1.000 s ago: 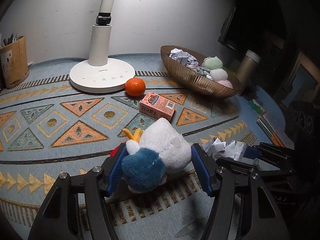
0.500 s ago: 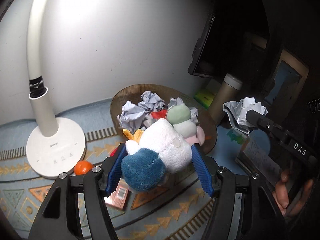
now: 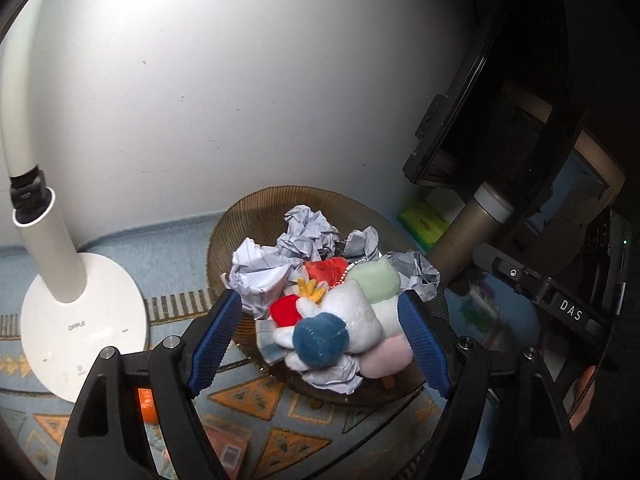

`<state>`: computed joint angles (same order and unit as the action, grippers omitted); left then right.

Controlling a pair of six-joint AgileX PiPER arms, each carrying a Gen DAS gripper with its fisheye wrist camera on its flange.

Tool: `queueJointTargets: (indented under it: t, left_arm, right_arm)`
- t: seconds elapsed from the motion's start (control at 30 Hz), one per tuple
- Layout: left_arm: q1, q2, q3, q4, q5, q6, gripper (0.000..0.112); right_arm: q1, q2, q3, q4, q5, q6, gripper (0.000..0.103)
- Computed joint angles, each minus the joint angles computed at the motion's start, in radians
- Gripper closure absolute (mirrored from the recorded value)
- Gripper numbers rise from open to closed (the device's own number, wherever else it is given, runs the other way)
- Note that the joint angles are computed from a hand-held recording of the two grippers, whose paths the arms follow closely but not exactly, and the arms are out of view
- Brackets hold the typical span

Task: Organize objects
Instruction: 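Drop the plush bird and paper ball into the wicker bowl with both grippers, then grasp the mandarin with the left gripper while the right gripper grasps the pink snack box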

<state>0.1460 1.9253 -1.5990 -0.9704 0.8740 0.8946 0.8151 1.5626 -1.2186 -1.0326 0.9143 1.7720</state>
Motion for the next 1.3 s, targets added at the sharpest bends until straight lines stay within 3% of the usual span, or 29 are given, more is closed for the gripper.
queueJointTargets:
  t: [0.07, 0.13, 0.2, 0.23, 0.27, 0.37, 0.47, 0.57, 0.7, 0.8, 0.93, 1.0, 1.07, 1.1, 1.13, 1.23, 1.3]
  left_arm:
    - [0.076, -0.068, 0.079, -0.05, 0.037, 0.078, 0.033]
    - [0.188, -0.11, 0.143, -0.13, 0.144, 0.167, 0.028]
    - [0.301, -0.151, 0.232, -0.205, 0.202, 0.254, 0.009]
    - [0.355, -0.173, 0.29, -0.242, 0.207, 0.304, 0.01]
    - [0.394, -0.193, 0.34, -0.25, 0.186, 0.342, 0.01]
    - [0.448, -0.236, 0.5, -0.257, 0.004, 0.429, 0.011]
    - [0.452, -0.185, 0.549, -0.245, -0.044, 0.465, 0.011]
    - [0.443, -0.153, 0.575, -0.289, -0.085, 0.548, 0.011]
    - [0.42, -0.081, 0.514, -0.173, -0.1, 0.395, 0.014]
    - [0.436, -0.084, 0.52, -0.187, -0.105, 0.389, 0.014]
    - [0.439, -0.078, 0.513, -0.181, -0.087, 0.38, 0.014]
    - [0.435, -0.08, 0.511, -0.18, -0.081, 0.386, 0.014]
    - [0.42, -0.084, 0.508, -0.168, -0.101, 0.377, 0.014]
    - [0.41, -0.081, 0.497, -0.148, -0.109, 0.353, 0.014]
    - [0.406, -0.067, 0.471, -0.121, -0.093, 0.311, 0.014]
    - [0.421, 0.016, 0.354, -0.077, 0.051, 0.152, 0.014]
    - [0.397, 0.026, 0.325, -0.083, 0.026, 0.113, 0.014]
  right_arm:
    - [0.063, -0.014, -0.004, 0.008, 0.021, 0.025, 0.026]
    - [0.146, -0.018, -0.026, 0.012, 0.026, 0.049, 0.026]
    - [0.235, 0.032, -0.09, 0.008, 0.044, 0.047, 0.026]
    - [0.285, 0.078, -0.128, 0.002, 0.069, 0.046, 0.026]
    - [0.328, 0.143, -0.179, 0.004, 0.098, 0.028, 0.026]
    - [0.409, 0.416, -0.375, 0.053, 0.174, -0.075, 0.026]
    - [0.393, 0.543, -0.433, 0.118, 0.092, -0.113, 0.038]
    - [0.354, 0.553, -0.391, 0.153, 0.032, -0.088, 0.038]
    - [0.316, 0.521, -0.306, 0.149, -0.061, -0.034, 0.038]
    - [0.313, 0.546, -0.347, 0.183, -0.026, -0.078, 0.038]
    - [0.336, 0.61, -0.471, 0.199, 0.05, -0.224, 0.038]
    - [0.312, 0.635, -0.524, 0.247, 0.013, -0.365, 0.038]
    - [0.274, 0.682, -0.615, 0.286, 0.042, -0.462, 0.038]
    - [0.247, 0.686, -0.625, 0.305, 0.007, -0.494, 0.036]
    - [0.216, 0.691, -0.634, 0.34, -0.036, -0.544, 0.036]
    - [0.163, 0.755, -0.737, 0.396, -0.031, -0.652, 0.036]
    - [0.14, 0.784, -0.786, 0.435, -0.034, -0.707, 0.036]
